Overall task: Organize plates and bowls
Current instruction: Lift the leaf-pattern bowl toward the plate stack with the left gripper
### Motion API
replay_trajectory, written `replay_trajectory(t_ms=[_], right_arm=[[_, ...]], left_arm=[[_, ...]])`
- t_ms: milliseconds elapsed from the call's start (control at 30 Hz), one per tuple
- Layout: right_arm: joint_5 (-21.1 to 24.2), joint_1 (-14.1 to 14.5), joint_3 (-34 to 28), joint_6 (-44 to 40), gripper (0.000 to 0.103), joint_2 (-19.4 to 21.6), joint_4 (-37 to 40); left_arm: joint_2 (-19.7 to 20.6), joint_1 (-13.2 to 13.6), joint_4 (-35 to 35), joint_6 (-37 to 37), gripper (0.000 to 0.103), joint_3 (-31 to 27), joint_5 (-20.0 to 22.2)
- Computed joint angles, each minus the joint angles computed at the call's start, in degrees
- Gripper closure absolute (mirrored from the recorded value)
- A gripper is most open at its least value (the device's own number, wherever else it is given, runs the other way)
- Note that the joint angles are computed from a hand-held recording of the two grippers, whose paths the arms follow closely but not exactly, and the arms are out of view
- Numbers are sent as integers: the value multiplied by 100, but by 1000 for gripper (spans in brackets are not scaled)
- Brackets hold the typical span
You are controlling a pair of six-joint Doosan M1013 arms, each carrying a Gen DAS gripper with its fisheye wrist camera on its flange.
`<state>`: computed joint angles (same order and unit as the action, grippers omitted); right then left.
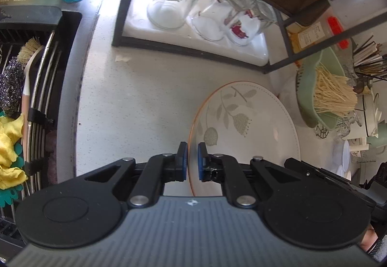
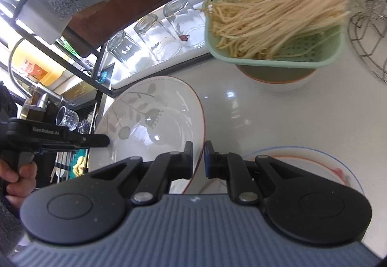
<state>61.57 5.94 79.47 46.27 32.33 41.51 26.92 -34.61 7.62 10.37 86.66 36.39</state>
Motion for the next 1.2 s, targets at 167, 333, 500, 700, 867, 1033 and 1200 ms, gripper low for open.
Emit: replay_trajectory(t_ms=[167,333,500,700,867,1033,1200], right_arm=[[-51,-124,113,-76,91,-133,47],[-133,-224,279,-117,91,-282,25],[-109,-340,425,-206,91,-376,153],[-136,-447,578,-435,91,-485,92],[-101,-598,719,-571,91,-560,127],[-93,-725,800,-604,91,-588,-60],[-8,-891,825,-680,91,-527,-84]], left_arm=[[10,-110,36,85,94,-128,2],[41,-217,16,284,94,-282,162],[47,-326,64,282,94,-363,252],[102,-439,7,268,94,-472,321],[213,-592,104,212,94,-662,523],[419,-782,160,-35,94,-946,801],[629,-936,228,-61,94,-1256,1065]])
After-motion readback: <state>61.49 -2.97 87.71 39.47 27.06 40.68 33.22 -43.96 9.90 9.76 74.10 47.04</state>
